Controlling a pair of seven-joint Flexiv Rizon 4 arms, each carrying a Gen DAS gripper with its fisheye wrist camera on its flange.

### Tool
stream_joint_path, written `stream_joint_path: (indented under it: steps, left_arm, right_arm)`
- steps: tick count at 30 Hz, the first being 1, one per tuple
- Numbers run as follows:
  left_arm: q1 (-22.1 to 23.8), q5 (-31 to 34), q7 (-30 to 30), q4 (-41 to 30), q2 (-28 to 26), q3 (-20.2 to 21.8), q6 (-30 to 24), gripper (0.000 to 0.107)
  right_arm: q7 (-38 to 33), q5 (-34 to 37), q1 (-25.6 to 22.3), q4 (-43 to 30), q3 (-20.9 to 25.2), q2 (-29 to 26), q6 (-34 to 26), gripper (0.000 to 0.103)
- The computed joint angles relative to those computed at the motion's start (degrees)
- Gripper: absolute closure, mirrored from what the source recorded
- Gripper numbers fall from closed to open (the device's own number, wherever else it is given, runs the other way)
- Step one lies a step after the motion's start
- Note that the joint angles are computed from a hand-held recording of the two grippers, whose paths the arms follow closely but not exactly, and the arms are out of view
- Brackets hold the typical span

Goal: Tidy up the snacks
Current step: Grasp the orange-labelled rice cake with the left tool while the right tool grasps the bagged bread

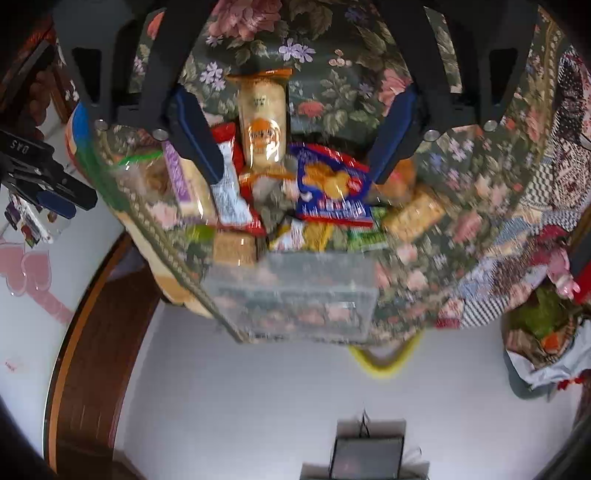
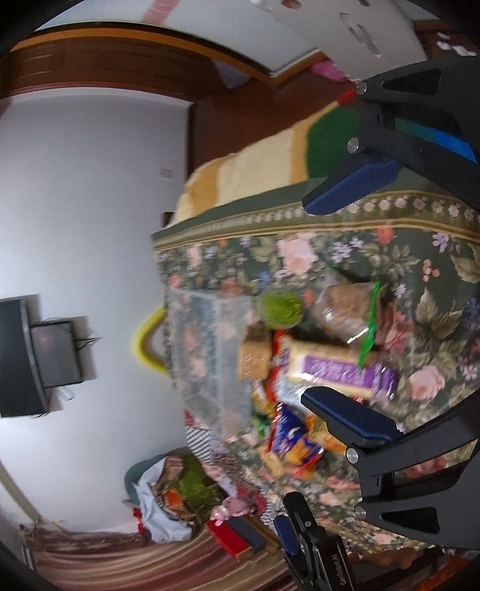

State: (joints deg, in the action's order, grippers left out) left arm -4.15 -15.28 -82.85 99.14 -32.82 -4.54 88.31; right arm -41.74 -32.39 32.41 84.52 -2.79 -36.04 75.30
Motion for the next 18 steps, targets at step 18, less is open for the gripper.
stream_joint_path:
  steps: [18]
  left_arm:
    - [0.2,-1.8,3.7,-5.3,-6.5,-2.3,-9.8,0.051]
  right_arm:
    - [-14.3,16.1,-5.8,-8.9,10.9,-6.1,-10.2,0.017]
